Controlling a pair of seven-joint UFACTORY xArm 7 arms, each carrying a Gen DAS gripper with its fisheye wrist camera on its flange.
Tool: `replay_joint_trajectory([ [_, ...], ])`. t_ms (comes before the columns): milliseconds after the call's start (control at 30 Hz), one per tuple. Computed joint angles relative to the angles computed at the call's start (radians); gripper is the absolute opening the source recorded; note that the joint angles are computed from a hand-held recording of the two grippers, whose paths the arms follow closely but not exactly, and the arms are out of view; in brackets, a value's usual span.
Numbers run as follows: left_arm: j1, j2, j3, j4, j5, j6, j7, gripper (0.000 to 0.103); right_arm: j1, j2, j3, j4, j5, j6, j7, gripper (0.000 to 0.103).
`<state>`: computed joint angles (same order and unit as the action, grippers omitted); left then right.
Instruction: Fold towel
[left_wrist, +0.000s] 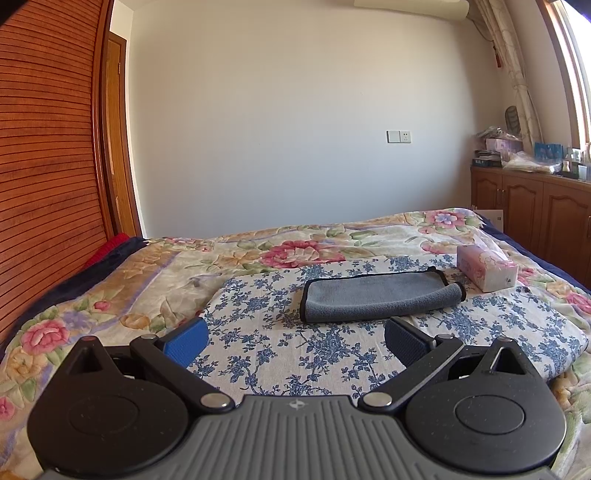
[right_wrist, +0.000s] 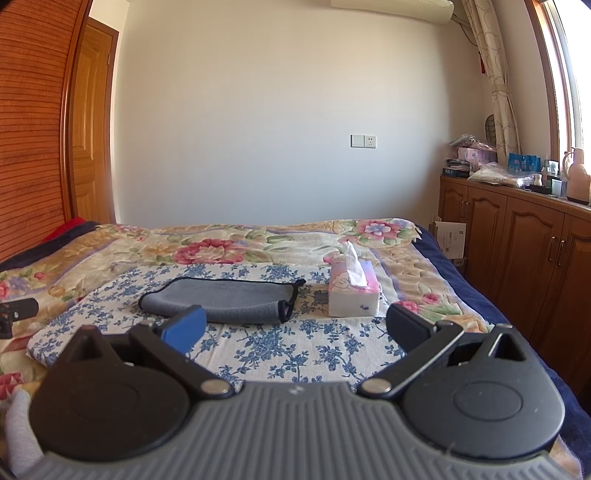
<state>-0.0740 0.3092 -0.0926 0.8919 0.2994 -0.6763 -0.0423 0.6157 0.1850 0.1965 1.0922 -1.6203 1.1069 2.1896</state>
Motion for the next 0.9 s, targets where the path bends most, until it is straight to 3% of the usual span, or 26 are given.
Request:
replay_joint_trajectory([
  [900,-0.002,0.000,0.001,-0.002,-0.004,-0.003,0.007,0.103,0.001,0.001,0.000,0.000,-0.001,0.001,0.003,0.103],
])
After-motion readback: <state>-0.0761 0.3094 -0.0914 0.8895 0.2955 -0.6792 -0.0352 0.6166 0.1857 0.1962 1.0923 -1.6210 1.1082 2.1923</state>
